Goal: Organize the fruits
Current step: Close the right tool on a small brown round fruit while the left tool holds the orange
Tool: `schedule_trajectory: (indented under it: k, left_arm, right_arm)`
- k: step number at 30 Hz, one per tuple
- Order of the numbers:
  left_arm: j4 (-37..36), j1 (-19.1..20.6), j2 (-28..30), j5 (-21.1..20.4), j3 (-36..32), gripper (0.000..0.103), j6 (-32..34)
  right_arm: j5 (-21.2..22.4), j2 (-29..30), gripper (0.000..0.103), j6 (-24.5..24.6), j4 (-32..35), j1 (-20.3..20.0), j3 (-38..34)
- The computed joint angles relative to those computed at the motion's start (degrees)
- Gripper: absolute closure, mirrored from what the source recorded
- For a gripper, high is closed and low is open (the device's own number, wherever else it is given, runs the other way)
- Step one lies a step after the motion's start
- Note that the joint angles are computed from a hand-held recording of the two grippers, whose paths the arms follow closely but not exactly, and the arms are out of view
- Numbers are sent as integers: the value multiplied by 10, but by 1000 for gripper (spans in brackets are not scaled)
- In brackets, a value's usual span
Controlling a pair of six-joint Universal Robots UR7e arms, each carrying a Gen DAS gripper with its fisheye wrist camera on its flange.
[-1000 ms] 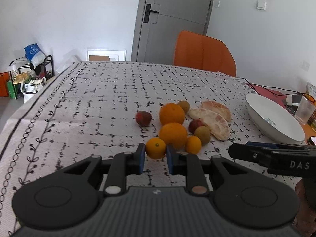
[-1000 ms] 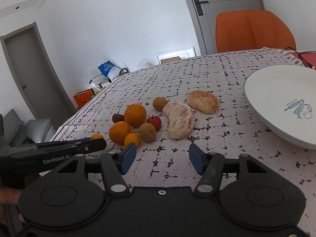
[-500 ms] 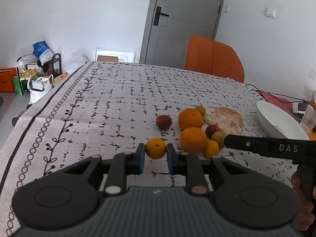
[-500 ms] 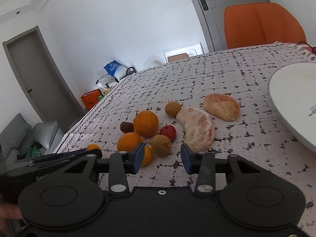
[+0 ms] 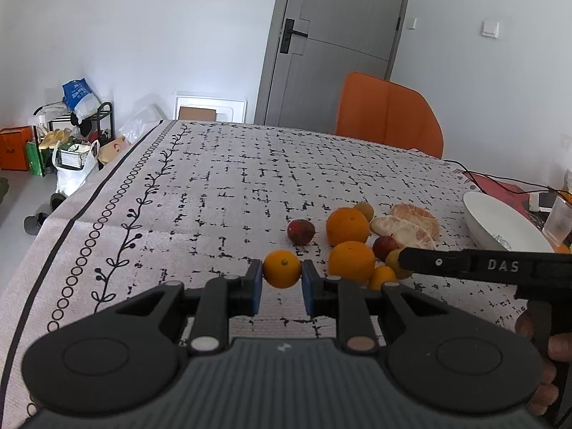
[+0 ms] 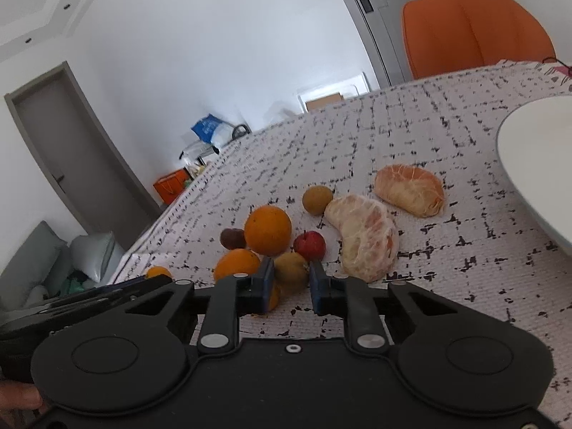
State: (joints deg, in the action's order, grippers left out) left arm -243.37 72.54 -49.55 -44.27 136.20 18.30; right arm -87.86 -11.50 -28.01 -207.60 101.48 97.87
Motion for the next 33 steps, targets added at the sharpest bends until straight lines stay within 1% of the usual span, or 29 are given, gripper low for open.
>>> schedule_trajectory:
  k: [2, 4, 7, 9, 14, 17, 19, 21, 23, 25, 27, 30, 32, 33]
  left_arm:
    - [1, -3, 1, 0, -2, 82, 3]
    - [0, -7, 3, 0, -3, 82, 6]
    - [-1, -15, 9, 0, -6, 82, 10]
    - [2, -18, 12, 0, -10, 82, 12]
    - [1, -27, 20, 3, -14, 82, 14]
    - [1, -28, 21, 7, -13, 81, 10]
    - [0, -29, 22, 11, -11, 81, 9]
    - [0, -27, 20, 12, -10, 82, 8]
    - [0, -25, 17, 13, -7, 82, 7]
    - [-1, -22, 14, 13, -4, 81, 6]
    - [-2, -19, 12, 12, -2, 82, 5]
    - [-4, -15, 8, 9, 0, 81, 3]
    - [-2, -11, 5, 5, 2, 81, 0]
    - [-1, -9, 4, 3, 2, 81, -1]
  right_arm:
    - [8, -6, 85, -4, -12, -2, 12]
    - [11, -12, 101, -4, -21, -3, 21]
    - [16, -21, 101, -5, -34, -8, 35]
    - [14, -24, 101, -11, -40, -9, 40]
    - [7, -31, 101, -6, -46, -14, 51]
    - [0, -30, 94, -7, -49, -14, 52]
    - [-2, -30, 78, -1, -45, -14, 51]
    - [3, -27, 72, 2, -43, -14, 48]
    - [7, -26, 71, -3, -35, -11, 47]
    - [8, -23, 62, -8, -27, -8, 43]
    - [2, -15, 58, -13, -21, -3, 34]
    - [-5, -7, 57, -10, -7, 0, 20]
    - [-14, 1, 59, -12, 3, 2, 8]
    - [-16, 4, 65, -13, 2, 2, 5]
